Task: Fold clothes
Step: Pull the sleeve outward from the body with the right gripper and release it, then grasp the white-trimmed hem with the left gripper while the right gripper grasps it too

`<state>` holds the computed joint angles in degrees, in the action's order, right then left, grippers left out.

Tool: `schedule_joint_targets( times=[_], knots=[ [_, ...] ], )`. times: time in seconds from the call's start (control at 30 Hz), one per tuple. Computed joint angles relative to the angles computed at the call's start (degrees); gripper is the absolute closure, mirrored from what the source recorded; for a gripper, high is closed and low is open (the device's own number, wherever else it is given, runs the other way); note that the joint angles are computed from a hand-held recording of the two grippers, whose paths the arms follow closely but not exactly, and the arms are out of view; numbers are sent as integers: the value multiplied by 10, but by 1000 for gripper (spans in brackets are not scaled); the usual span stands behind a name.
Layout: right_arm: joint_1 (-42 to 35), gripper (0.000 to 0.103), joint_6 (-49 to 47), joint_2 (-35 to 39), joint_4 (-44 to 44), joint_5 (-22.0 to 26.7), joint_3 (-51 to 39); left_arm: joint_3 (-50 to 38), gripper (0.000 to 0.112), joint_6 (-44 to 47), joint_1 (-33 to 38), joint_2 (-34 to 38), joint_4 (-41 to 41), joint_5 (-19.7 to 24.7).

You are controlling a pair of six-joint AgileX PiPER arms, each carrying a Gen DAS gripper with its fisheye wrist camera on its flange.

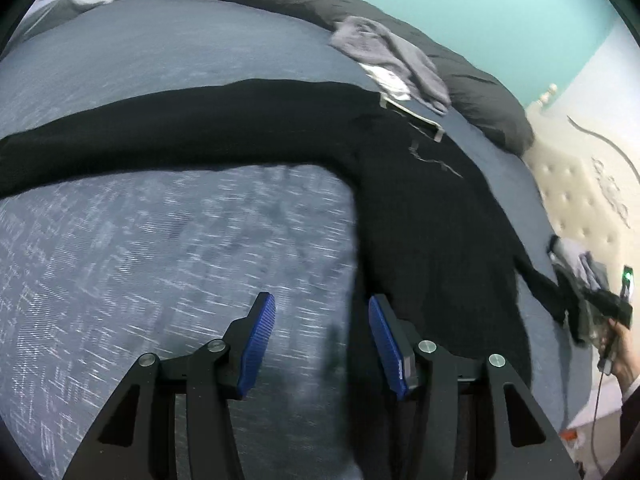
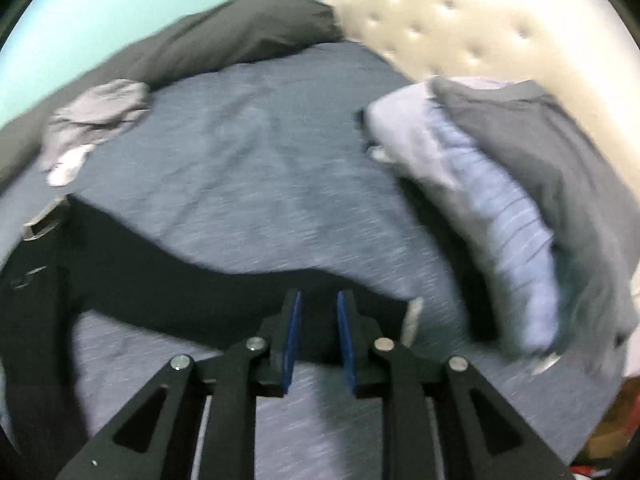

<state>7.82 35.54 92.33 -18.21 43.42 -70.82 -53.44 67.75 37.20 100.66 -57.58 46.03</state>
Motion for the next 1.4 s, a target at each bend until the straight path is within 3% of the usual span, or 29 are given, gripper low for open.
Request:
schedule_joint_targets(
  times=[0.23, 0.33, 0.53, 0.87, 0.9, 1.0, 1.03, 1.23, 1.4],
  knots=[
    [89, 74, -85, -42, 177, -21, 64, 6, 59, -73, -25, -32, 101, 40],
    [146, 67, -69, -46, 191, -21, 76, 5, 59, -101, -23, -34, 141, 63],
    [221, 66, -66, -41, 222, -11, 72, 33, 59, -100, -18, -48, 181, 79],
    [261, 64, -53, -59, 238, -11, 98, 88, 61, -84, -48, -69, 200, 42],
    [261, 64, -50, -61, 237, -10, 99, 90, 62, -81, -51, -67, 197, 41],
    [265, 63, -52, -63, 243, -6, 99, 96, 94, -64, -59, -66, 188, 43],
    [266, 63, -52, -64, 245, -5, 98, 97, 99, -60, -60, -69, 187, 44],
    [292, 63, -59, -53, 241, 16, 77, 96, 103, -34, -45, -97, 184, 72],
    [310, 63, -54, -38, 242, 19, 62, 66, 104, -16, 14, -113, 174, 147]
  ],
)
